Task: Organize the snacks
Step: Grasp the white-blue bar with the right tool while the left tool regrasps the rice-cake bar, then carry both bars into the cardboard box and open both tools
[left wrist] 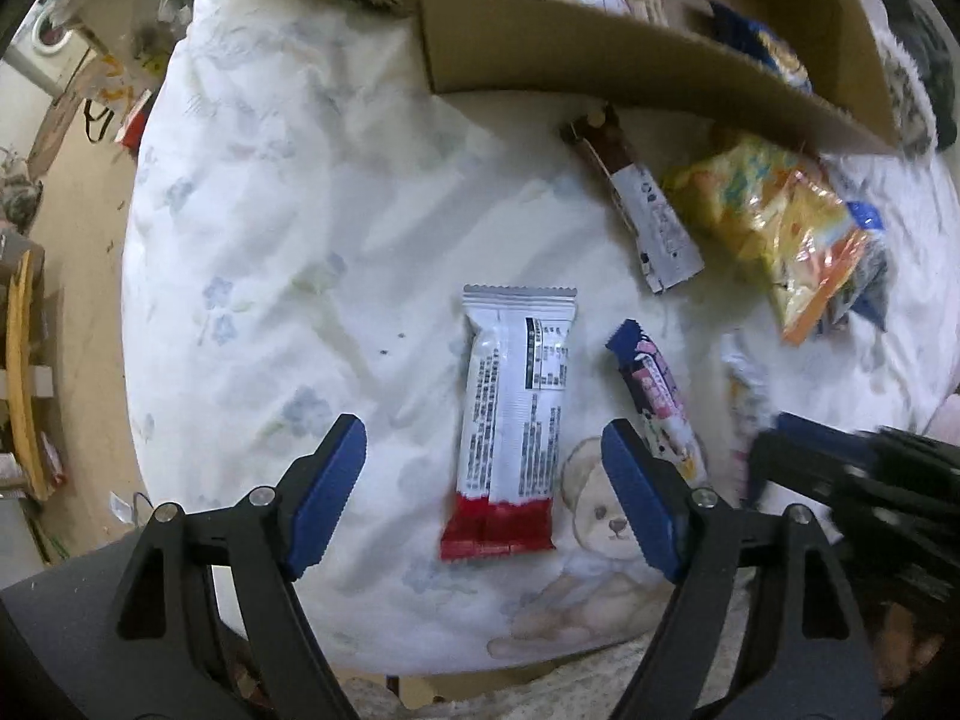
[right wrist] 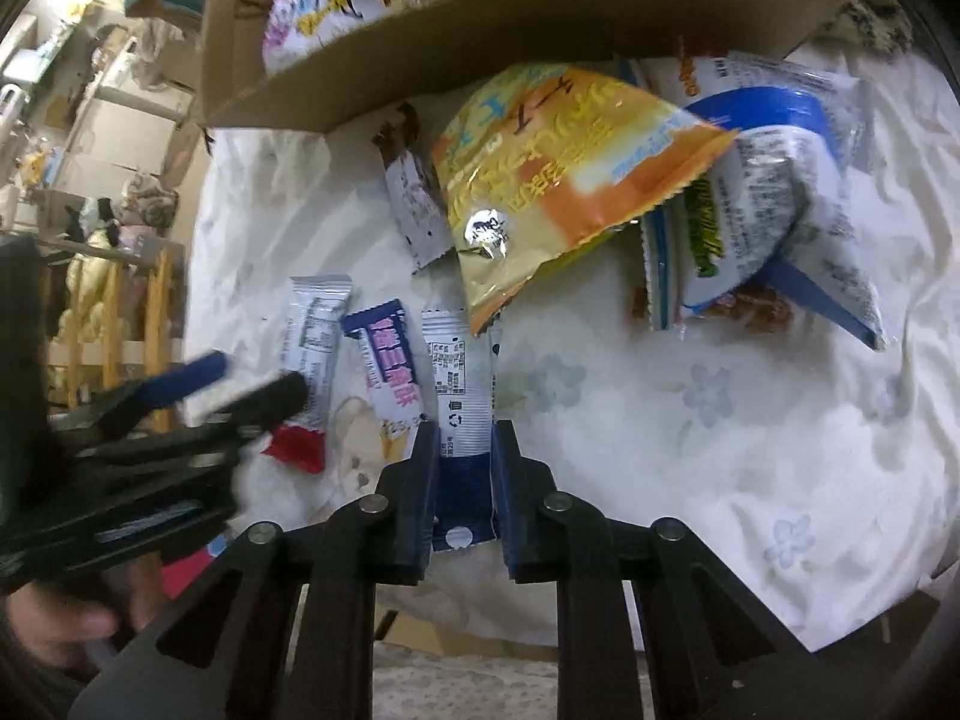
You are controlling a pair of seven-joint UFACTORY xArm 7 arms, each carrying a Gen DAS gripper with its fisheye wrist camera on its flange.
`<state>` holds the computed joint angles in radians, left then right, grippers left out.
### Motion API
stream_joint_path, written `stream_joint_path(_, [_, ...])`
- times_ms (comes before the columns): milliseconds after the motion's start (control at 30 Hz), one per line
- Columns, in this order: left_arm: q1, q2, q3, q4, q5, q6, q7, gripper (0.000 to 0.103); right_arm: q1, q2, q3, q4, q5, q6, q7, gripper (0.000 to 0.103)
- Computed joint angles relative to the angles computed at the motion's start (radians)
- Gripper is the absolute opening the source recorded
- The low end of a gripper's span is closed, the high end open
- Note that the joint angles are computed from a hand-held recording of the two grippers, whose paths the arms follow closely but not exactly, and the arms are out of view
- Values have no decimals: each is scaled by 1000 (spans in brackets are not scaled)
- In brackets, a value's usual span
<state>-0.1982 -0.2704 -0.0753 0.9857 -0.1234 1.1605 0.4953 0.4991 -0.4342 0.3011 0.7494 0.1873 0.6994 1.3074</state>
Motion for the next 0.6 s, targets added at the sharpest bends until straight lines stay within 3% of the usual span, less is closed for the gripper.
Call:
stream_joint_path(67, [-6,1,-13,-18,18,-24,-5,67,-2,-36,9,-21,-8,-12,15,19])
stream_joint_path(100, [-13,9,-10,-16,5,-5,10,38,-2,-57,13,-33,-13,-24,22,19])
stream_joint_path(133, [-16,13,-16,-15,22,14,21,28,-1,-65,14,-38,-14,-30,23,19])
stream_joint_path(400, [-1,-74,29,-9,-53,19,47,27,-4,-129,39,-40,-58,-80,23,19])
stream_joint_path(600, [13,-106,78,42,-191,-25,60,27,-30,-146,49,-4,-103,-72,-1,19])
